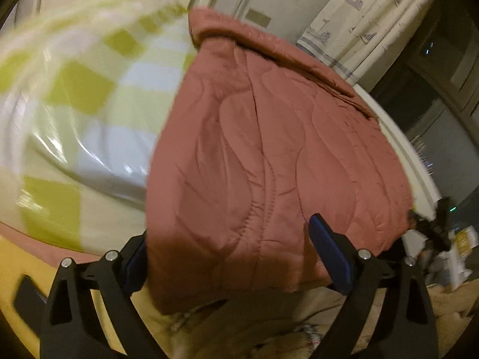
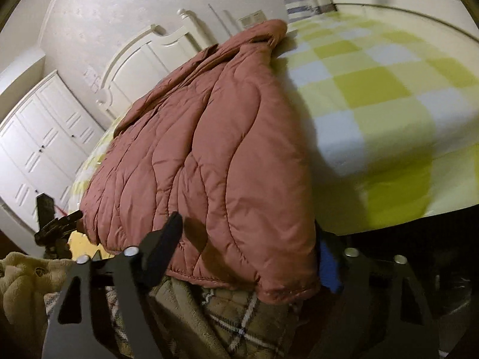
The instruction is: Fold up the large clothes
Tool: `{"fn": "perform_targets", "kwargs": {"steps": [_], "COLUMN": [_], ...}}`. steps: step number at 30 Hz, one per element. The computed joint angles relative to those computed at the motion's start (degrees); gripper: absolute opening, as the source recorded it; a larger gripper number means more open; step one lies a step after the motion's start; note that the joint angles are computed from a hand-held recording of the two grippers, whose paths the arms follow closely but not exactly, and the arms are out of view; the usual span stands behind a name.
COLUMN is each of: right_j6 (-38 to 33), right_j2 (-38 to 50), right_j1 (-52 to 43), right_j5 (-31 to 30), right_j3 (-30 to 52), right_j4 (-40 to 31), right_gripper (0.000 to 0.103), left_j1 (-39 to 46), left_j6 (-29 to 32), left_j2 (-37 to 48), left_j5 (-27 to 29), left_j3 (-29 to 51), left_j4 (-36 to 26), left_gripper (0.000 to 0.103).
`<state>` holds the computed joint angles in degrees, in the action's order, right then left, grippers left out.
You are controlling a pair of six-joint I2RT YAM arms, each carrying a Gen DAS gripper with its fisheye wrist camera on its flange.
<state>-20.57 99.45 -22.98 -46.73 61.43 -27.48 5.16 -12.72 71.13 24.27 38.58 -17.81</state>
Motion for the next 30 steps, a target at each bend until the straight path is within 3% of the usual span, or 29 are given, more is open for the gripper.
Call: {"fn": "perform_targets", "kwargs": {"steps": [1,2,4,6,7,11,18,21,23,25,26,28,30], "right_j6": [0.0,0.5,0.2,-1.6,-2.9,-3.5,3.7,16.3,30.3,38.8,40.7,41.6,38.7], "right_j2": [0.6,0.4,-1.1,-4.4,-6.7,-14.9,-26.7,-29.7,-30.5,-28.3,-26.1,-20.8,-13.6], "right_j1": [-0.3,-0.7,-1.2,-1.3,-1.5,-3.6,-7.1,-7.7,-7.3,-5.4,-3.7,-0.3,5.0], "right_j5": [-1.5,-3.2,-5.1,-6.7,-7.6,-14.6,-28.2,-31.4,-32.1,-29.8,-26.7,-21.3,-12.6], "right_j3": [-0.1,-1.3,-3.2,-5.6,-6.9,-8.9,-7.8,-7.2,-7.6,-4.9,-1.6,5.9,16.0], "right_j4": [0.3,1.7,2.4,2.8,2.5,-0.4,0.5,11.1,25.3,33.3,33.3,31.2,24.9], "right_gripper": [0.05,0.04,0.022,0.017,0.016,0.015,0.014,0.014,0.014,0.014,0.015,0.015,0.015], "left_j1": [0.9,1.6,2.2,0.7,0.3,4.9,14.9,19.7,22.0,22.2,21.0,19.5,15.5], "left_j6": [-1.1,-1.6,-1.4,0.0,0.5,-2.1,-11.5,-21.9,-31.7,-36.0,-37.5,-36.1,-33.1], "left_j2": [1.9,3.5,4.2,-1.0,-3.6,-14.1,-25.4,-27.0,-26.1,-23.9,-20.8,-15.8,-7.3], "left_j5": [2.1,4.5,9.3,8.0,7.7,17.0,31.0,38.0,41.3,41.1,39.1,35.2,27.8], "left_j3": [-0.3,0.2,0.2,-1.4,-2.0,-2.8,0.2,-0.4,-1.4,0.7,2.7,7.9,16.3], "left_j4": [1.5,1.9,2.4,2.5,2.1,0.5,1.1,10.1,21.3,26.0,28.2,26.2,22.8], "left_gripper": [0.085,0.072,0.025,0.014,0.013,0.012,0.012,0.013,0.013,0.014,0.014,0.015,0.017]}}
